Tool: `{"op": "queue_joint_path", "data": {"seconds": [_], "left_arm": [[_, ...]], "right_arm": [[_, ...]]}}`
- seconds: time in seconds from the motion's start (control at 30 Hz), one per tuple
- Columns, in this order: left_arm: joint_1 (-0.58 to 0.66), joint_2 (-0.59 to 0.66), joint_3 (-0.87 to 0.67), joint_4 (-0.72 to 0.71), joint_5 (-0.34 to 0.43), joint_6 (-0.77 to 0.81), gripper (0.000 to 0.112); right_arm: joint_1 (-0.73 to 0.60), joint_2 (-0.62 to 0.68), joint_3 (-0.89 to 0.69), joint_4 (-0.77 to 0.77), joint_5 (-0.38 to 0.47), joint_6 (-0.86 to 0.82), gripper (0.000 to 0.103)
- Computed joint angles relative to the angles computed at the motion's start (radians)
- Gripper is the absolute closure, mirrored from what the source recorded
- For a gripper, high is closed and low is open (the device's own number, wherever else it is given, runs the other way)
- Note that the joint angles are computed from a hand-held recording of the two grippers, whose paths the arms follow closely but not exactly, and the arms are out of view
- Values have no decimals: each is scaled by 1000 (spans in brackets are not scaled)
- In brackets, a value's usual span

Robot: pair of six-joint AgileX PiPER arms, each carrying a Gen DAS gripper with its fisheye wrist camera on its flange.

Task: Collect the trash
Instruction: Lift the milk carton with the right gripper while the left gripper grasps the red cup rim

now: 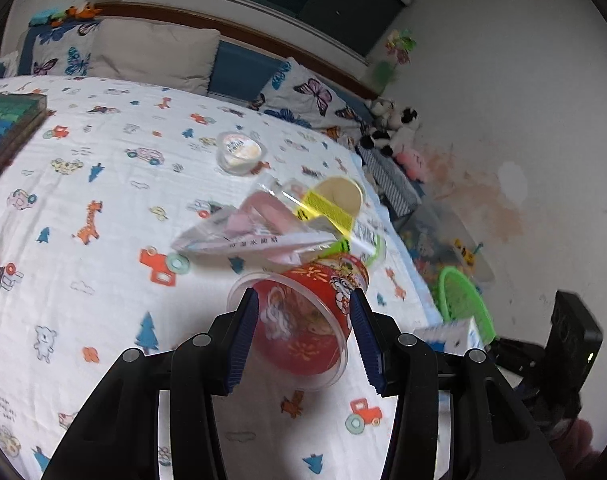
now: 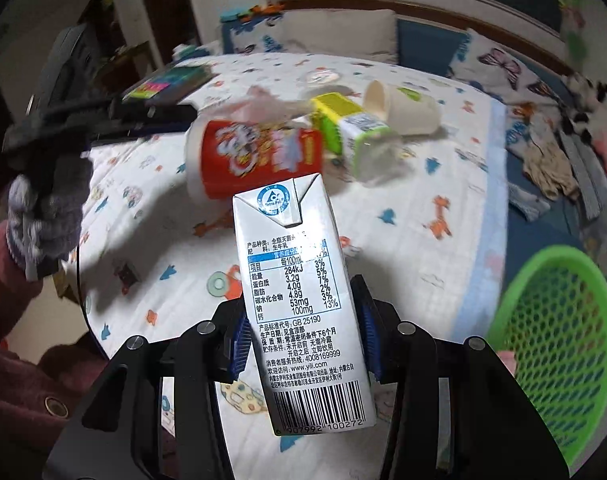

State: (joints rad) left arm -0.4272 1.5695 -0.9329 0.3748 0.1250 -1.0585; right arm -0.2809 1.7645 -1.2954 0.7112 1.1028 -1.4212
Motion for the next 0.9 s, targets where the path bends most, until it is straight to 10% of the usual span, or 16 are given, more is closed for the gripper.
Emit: {"op": "queue_joint_path", "data": {"seconds": [0.43, 0.9], "left_arm": [[-90, 174, -163, -158, 50, 183, 68], [-168, 243, -291, -54, 117, 130, 108]], "right_arm": [[-159, -4, -15, 50, -28, 54, 57], [-304, 71, -103, 76, -102, 154, 57]]}}
